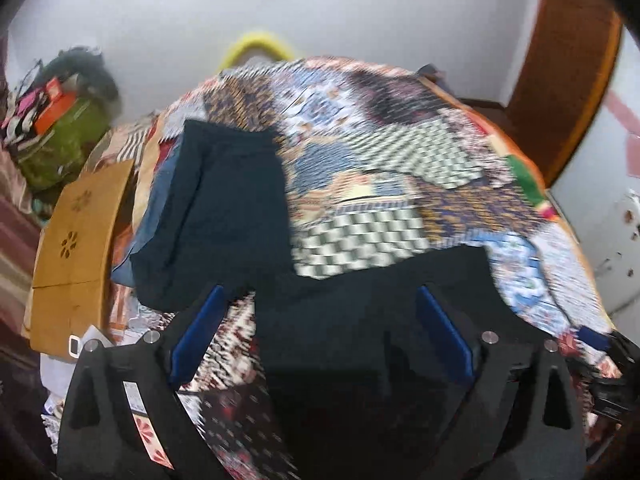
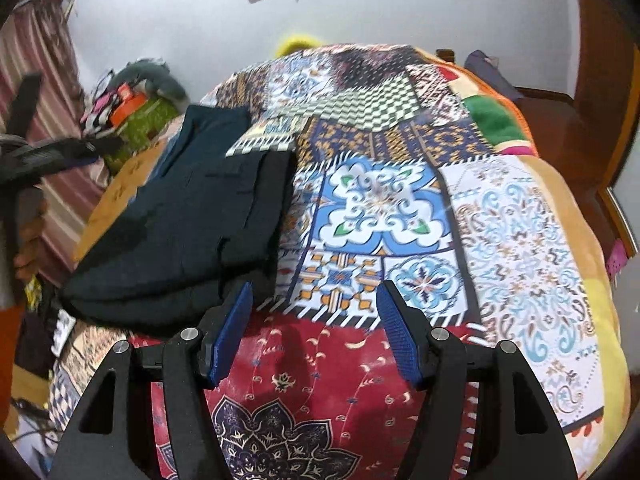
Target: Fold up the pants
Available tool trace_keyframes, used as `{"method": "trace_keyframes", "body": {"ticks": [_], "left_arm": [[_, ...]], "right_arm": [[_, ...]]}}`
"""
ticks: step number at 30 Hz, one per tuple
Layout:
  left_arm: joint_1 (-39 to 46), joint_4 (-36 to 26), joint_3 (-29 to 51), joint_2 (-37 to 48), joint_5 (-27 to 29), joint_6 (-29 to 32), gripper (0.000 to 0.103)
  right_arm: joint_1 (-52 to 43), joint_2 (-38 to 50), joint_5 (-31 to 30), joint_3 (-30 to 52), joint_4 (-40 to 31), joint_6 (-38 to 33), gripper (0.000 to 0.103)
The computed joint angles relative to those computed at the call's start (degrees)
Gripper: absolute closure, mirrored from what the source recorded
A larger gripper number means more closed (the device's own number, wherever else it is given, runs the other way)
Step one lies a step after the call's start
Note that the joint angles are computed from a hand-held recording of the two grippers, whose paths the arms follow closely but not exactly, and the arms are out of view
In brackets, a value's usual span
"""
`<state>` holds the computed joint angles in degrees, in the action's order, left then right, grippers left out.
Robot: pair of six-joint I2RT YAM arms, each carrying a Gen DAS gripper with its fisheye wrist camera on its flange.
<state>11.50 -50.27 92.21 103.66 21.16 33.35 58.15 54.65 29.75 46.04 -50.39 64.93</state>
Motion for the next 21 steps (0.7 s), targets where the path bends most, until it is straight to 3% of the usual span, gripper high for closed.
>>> {"method": "trace_keyframes", "body": {"ticks": [5,9,11,15,21], "left_arm": [[-1.8,-0.7,12.0,14.4,-6.8,-3.2,0.007],[-3.5,-1.2,18.3,24.7,-15.9,-4.1,0.007],[-2.6,-2.0,18.8,27.1,-15.2,-2.5,0.005],[0.9,-2.0,16.7,26.1,-11.8,-0.2,0.005],[8.7,-1.1,4.0,16.7,-10.0,8.7,0.005]], "right_arm": [[0.0,0.5,0.8,1.5,-1.0,0.2,0.042],[0.9,2.1,1.3,3.1,-1.5,0.1,0.042],[1.2,2.8,1.3,3.7,-1.6,-0.1,0.042],[2.0,4.1,1.6,4.9,-2.0,-0.5,0.042],[4.1,5.1,3.0,6.3,-2.0,-0.2,0.042]]}}
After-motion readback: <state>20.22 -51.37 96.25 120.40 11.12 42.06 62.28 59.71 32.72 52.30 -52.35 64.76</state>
